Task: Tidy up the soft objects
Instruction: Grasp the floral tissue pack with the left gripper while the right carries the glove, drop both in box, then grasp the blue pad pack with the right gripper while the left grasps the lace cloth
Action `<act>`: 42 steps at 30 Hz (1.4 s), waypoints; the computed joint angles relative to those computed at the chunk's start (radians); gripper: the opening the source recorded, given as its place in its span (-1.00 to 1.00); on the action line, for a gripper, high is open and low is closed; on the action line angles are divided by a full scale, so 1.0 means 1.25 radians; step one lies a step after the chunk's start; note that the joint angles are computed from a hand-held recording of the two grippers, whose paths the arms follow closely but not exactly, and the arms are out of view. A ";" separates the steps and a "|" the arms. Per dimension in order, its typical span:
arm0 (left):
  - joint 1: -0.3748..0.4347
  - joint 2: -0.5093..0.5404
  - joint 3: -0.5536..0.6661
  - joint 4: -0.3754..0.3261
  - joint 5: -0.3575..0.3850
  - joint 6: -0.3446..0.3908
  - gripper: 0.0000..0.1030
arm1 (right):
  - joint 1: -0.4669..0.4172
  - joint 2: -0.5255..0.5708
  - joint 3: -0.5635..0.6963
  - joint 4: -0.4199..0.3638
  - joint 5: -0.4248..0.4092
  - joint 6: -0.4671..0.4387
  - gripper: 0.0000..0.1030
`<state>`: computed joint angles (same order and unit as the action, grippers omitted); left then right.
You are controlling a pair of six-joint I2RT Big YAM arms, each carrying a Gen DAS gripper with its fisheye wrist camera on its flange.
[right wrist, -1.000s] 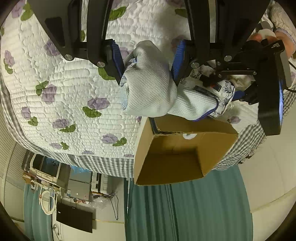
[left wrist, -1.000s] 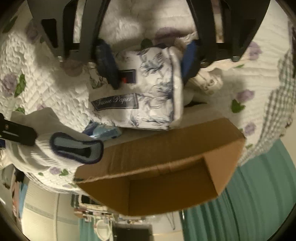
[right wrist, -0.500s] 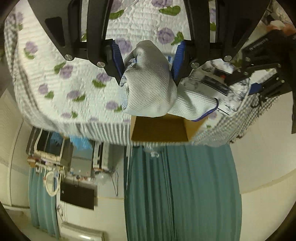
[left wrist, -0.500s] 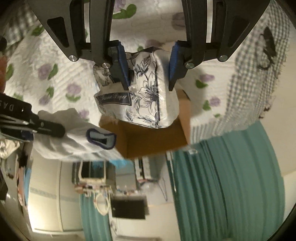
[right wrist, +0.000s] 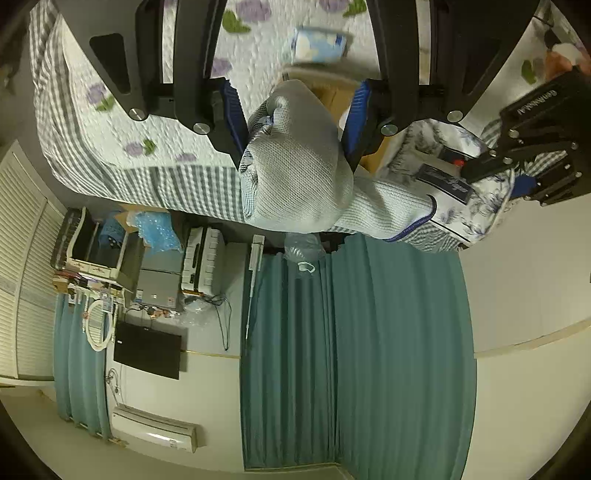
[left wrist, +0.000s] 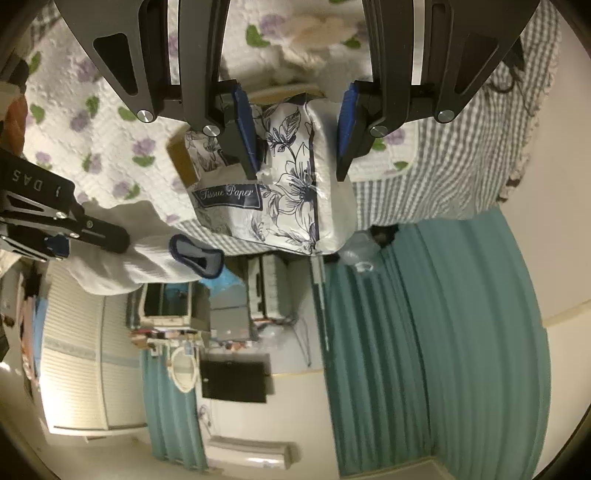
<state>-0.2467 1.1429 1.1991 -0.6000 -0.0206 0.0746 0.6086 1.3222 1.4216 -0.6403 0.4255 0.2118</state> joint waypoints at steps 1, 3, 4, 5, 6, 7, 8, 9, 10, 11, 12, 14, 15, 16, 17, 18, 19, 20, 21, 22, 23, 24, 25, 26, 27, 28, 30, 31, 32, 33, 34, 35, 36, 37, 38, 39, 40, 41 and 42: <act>0.006 0.018 0.010 0.002 0.005 0.000 -0.26 | -0.006 0.019 0.014 0.003 -0.007 -0.006 -0.09; 0.016 0.063 0.030 0.012 0.013 0.000 -0.26 | -0.024 0.066 0.050 0.007 -0.026 -0.019 -0.09; 0.019 0.082 0.037 0.018 0.015 0.001 -0.26 | -0.034 0.092 0.068 0.009 -0.039 -0.023 -0.09; 0.023 0.105 0.045 0.025 0.018 0.002 -0.26 | -0.043 0.114 0.084 0.010 -0.052 -0.025 -0.09; 0.026 0.130 0.055 0.030 0.022 0.005 -0.26 | -0.051 0.132 0.096 0.011 -0.062 -0.028 -0.09; 0.030 0.157 0.065 0.037 0.025 0.007 -0.26 | -0.060 0.158 0.112 0.014 -0.073 -0.030 -0.09; 0.031 0.171 0.069 0.040 0.026 0.010 -0.26 | -0.066 0.173 0.122 0.014 -0.081 -0.032 -0.09; 0.033 0.194 0.077 0.042 0.027 0.015 -0.26 | -0.075 0.200 0.138 0.013 -0.094 -0.034 -0.09; 0.033 0.210 0.081 0.045 0.026 0.017 -0.26 | -0.082 0.214 0.144 0.016 -0.103 -0.034 -0.09; 0.033 0.229 0.082 0.052 0.026 0.022 -0.26 | -0.090 0.232 0.150 0.022 -0.117 -0.036 -0.09; 0.034 0.241 0.086 0.052 0.028 0.026 -0.25 | -0.095 0.243 0.153 0.027 -0.127 -0.035 -0.09; 0.036 0.268 0.096 0.054 0.037 0.034 -0.24 | -0.106 0.262 0.153 0.037 -0.146 -0.037 -0.09; 0.032 0.273 0.099 0.055 0.037 0.035 -0.23 | -0.110 0.274 0.157 0.039 -0.152 -0.038 -0.09; 0.028 0.278 0.099 0.059 0.037 0.039 -0.19 | -0.113 0.278 0.153 0.045 -0.156 -0.038 -0.09; 0.024 0.283 0.099 0.064 0.034 0.042 -0.14 | -0.118 0.289 0.154 0.054 -0.167 -0.035 -0.09; 0.021 0.287 0.100 0.069 0.033 0.046 -0.12 | -0.120 0.293 0.154 0.057 -0.174 -0.032 -0.09; 0.018 0.292 0.103 0.069 0.031 0.048 -0.08 | -0.124 0.298 0.154 0.061 -0.180 -0.030 -0.09; 0.015 0.295 0.102 0.073 0.027 0.046 0.00 | -0.125 0.301 0.155 0.064 -0.182 -0.029 -0.05; 0.013 0.296 0.103 0.071 0.023 0.044 0.04 | -0.125 0.302 0.156 0.065 -0.179 -0.027 -0.03; 0.010 0.298 0.105 0.067 0.014 0.041 0.11 | -0.124 0.300 0.152 0.068 -0.175 -0.026 0.04; 0.008 0.298 0.104 0.065 0.006 0.037 0.16 | -0.123 0.295 0.147 0.076 -0.169 -0.025 0.25; 0.006 0.296 0.102 0.066 -0.004 0.035 0.17 | -0.122 0.286 0.134 0.088 -0.160 -0.024 0.49; 0.004 0.290 0.099 0.065 -0.017 0.035 0.18 | -0.120 0.274 0.122 0.099 -0.153 -0.020 0.55; 0.002 0.286 0.100 0.060 -0.024 0.038 0.18 | -0.121 0.262 0.111 0.108 -0.156 -0.016 0.55; 0.002 0.279 0.098 0.057 -0.031 0.039 0.18 | -0.121 0.249 0.104 0.109 -0.162 -0.011 0.56; 0.001 0.271 0.096 0.053 -0.039 0.037 0.18 | -0.119 0.240 0.102 0.103 -0.160 -0.007 0.56; 0.003 0.242 0.089 0.045 -0.046 0.029 0.18 | -0.109 0.214 0.096 0.087 -0.137 -0.006 0.59; 0.005 0.226 0.083 0.042 -0.045 0.026 0.18 | -0.101 0.192 0.087 0.082 -0.122 -0.009 0.61; 0.006 0.204 0.076 0.040 -0.043 0.024 0.18 | -0.096 0.180 0.084 0.076 -0.114 -0.011 0.63; 0.010 0.177 0.067 0.036 -0.033 0.027 0.19 | -0.086 0.157 0.078 0.068 -0.102 -0.015 0.63; 0.011 0.154 0.060 0.031 -0.030 0.028 0.19 | -0.077 0.139 0.075 0.058 -0.090 -0.018 0.63; 0.012 0.118 0.049 0.028 -0.035 0.027 0.19 | -0.061 0.112 0.071 0.044 -0.067 -0.023 0.63; 0.013 0.092 0.041 0.027 -0.039 0.027 0.19 | -0.050 0.092 0.067 0.039 -0.050 -0.027 0.65; 0.015 0.066 0.032 0.026 -0.044 0.026 0.20 | -0.033 0.066 0.065 0.027 -0.027 -0.030 0.67; 0.019 0.035 0.023 0.025 -0.048 0.025 0.38 | -0.018 0.046 0.065 0.013 -0.005 -0.030 0.76; 0.024 0.003 0.013 0.025 -0.052 0.022 0.48 | -0.004 0.032 0.067 0.004 0.013 -0.030 0.83; 0.025 -0.029 0.002 0.029 -0.059 0.017 0.66 | 0.012 0.015 0.066 -0.001 0.031 -0.032 0.85; 0.027 -0.060 -0.009 0.034 -0.062 0.016 0.73 | 0.029 -0.004 0.065 -0.007 0.051 -0.036 0.87; 0.032 -0.093 -0.020 0.039 -0.061 0.017 0.75 | 0.052 -0.023 0.068 -0.020 0.077 -0.041 0.90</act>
<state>-0.2063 1.0266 1.1735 -0.5519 -0.0966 0.0954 0.6737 1.2936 1.5065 -0.6649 0.5218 0.1610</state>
